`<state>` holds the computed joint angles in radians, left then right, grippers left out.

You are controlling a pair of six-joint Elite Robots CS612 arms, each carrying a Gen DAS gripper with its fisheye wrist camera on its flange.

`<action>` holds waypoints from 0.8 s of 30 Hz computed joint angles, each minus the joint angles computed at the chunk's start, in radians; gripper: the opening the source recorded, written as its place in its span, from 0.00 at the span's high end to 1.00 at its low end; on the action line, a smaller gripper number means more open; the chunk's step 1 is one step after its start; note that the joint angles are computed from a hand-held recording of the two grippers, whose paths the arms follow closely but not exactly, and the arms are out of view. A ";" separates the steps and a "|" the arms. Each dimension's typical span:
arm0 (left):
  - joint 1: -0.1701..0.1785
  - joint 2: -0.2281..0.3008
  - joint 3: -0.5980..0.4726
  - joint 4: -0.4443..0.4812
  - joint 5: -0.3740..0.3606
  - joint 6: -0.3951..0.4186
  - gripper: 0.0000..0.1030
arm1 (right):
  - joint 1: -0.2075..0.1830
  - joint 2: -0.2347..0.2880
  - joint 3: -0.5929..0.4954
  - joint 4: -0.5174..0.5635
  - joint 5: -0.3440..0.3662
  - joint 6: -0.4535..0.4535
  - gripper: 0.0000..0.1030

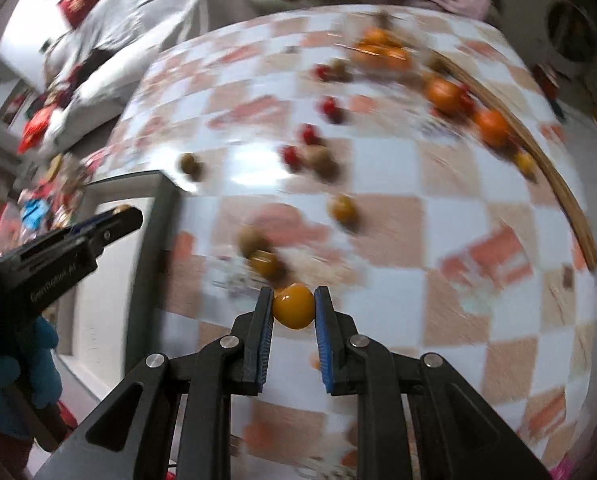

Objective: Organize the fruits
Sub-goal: 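Carry both yellow tomatoes over the white tray and open both tools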

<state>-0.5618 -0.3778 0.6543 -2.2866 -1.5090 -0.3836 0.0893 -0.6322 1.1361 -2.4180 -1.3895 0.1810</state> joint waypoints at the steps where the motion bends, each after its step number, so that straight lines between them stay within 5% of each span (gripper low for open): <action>1: 0.006 -0.020 0.039 -0.018 0.020 -0.017 0.79 | 0.008 0.012 -0.025 0.009 0.009 -0.018 0.79; 6: 0.033 -0.085 0.173 -0.047 0.105 -0.105 0.79 | 0.047 0.082 -0.163 0.078 0.067 -0.104 0.79; 13: 0.057 -0.091 0.221 -0.005 0.145 -0.186 0.79 | 0.093 0.212 -0.403 0.233 0.109 -0.182 0.79; 24: 0.069 -0.073 0.223 0.027 0.133 -0.254 0.79 | 0.137 0.416 -0.772 0.484 0.012 -0.267 0.79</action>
